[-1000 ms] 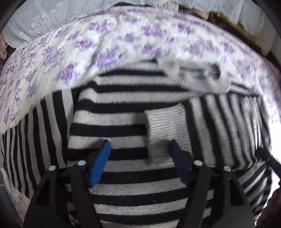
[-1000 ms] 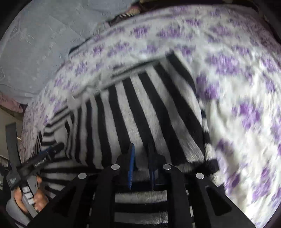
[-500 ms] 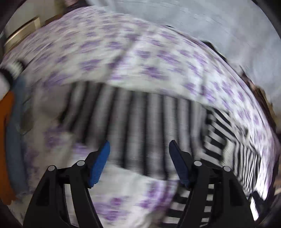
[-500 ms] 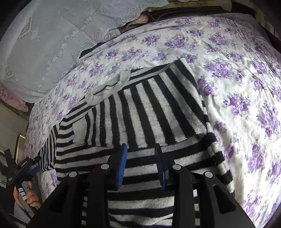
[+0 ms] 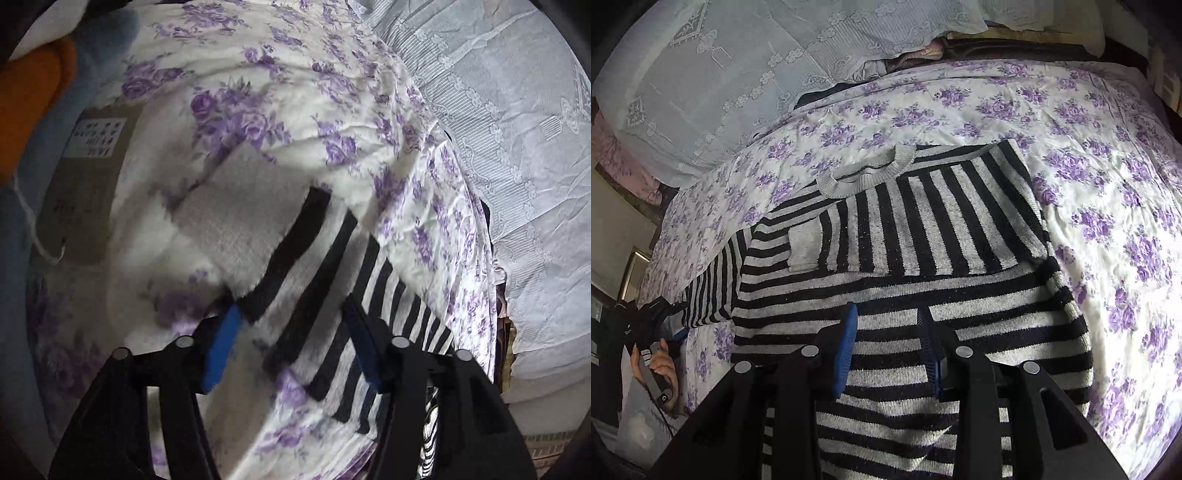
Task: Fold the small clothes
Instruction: 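Grasp the grey cuff of the other sleeve with the left gripper, then fold the held sleeve across the sweater body with the left gripper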
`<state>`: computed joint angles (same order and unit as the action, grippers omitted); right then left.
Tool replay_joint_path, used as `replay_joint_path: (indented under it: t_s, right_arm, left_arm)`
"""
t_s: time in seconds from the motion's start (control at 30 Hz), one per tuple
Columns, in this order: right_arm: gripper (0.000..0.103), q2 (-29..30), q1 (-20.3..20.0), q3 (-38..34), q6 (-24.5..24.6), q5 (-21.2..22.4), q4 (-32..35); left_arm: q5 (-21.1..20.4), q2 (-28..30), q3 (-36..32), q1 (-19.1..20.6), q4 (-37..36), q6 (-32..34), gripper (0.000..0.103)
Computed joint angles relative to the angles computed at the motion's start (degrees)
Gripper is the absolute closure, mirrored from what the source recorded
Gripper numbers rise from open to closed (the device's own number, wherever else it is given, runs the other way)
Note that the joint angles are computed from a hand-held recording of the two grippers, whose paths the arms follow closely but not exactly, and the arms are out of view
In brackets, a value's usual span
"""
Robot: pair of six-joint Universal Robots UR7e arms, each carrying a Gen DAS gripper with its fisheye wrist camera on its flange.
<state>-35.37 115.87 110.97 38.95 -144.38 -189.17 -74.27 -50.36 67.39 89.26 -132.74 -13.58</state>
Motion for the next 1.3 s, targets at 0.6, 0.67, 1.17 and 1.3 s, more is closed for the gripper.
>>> replay_joint_path:
  t_s: [0.6, 0.67, 1.17, 1.3]
  right_arm:
    - [0.069, 1.8, 2.1, -1.3, -2.8, 0.6, -3.6]
    - [0.069, 1.6, 2.0, -0.8, -4.0, 1.6, -5.8]
    - [0.069, -0.9, 0.6, 6.1, -8.1, 6.8, -19.4]
    - [0.069, -2.3, -0.5, 9.8, -7.1, 7.5, -23.2]
  left_arm:
    - [8.0, -5.4, 9.1, -8.0, -10.7, 20.1, 0.091]
    - [9.0, -6.1, 11.1, -9.8, -12.4, 22.7, 0.091]
    - [8.8, -9.0, 24.0, -19.9, -17.4, 31.2, 0.091]
    - [9.0, -8.3, 26.2, -22.5, -17.9, 31.5, 0.091]
